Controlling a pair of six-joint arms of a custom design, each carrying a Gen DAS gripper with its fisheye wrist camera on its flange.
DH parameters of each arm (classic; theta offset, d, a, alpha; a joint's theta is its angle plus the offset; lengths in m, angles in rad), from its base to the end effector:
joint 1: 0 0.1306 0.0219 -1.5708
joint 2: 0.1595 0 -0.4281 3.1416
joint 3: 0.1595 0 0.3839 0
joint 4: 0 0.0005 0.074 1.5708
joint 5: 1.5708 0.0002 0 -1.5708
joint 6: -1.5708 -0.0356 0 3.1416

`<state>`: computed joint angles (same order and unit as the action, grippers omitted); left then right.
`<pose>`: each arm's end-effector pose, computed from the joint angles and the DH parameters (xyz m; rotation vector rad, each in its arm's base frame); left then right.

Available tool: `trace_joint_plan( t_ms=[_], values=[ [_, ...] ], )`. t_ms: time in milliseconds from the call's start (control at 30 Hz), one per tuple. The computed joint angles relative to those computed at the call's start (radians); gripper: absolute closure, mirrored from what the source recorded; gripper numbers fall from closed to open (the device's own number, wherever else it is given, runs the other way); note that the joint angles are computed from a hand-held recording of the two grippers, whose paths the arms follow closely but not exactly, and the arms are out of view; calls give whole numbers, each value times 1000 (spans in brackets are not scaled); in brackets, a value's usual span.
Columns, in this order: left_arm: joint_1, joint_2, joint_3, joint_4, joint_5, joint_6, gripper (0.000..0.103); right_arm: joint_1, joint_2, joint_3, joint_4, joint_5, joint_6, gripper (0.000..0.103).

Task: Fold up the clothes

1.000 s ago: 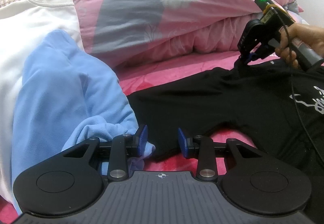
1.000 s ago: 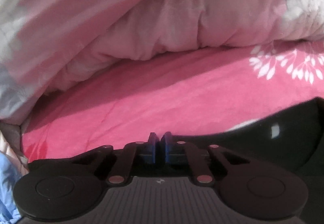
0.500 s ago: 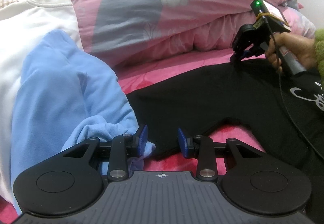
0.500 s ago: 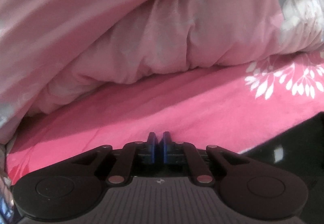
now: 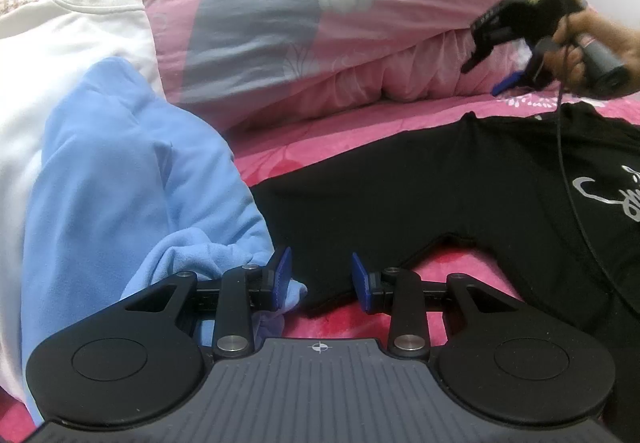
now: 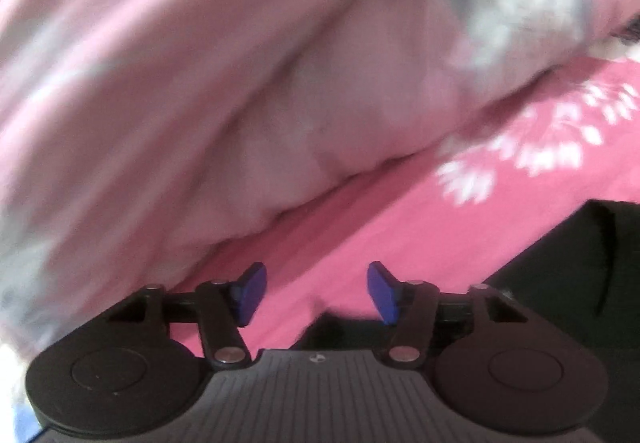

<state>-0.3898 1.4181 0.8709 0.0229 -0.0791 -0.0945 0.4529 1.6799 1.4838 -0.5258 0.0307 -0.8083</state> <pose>0.4147 -0.1679 0.3040 0.4558 2.0445 -0.0958 0.5350 0.2586 0.3960 0.4353 2.3304 0.6023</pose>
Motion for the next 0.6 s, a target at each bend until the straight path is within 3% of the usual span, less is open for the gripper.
trace_joint_plan(
  t_ms=[67,200,333,467,600],
  values=[
    [-3,0,-1,1,-6,-3,70,39,6,39,-59,-52,128,55],
    [-5,1,-1,2,-14,-7,70,133,100,183,-241,-77,347,63],
    [0,1,1,0,-3,-2,70,173,240,325,-370,-36,362,65],
    [5,2,1,3,8,-1,70,173,271,347,-289,30,327,67],
    [7,1,-1,4,13,1,70,183,270,358,-250,187,298,66]
  ],
)
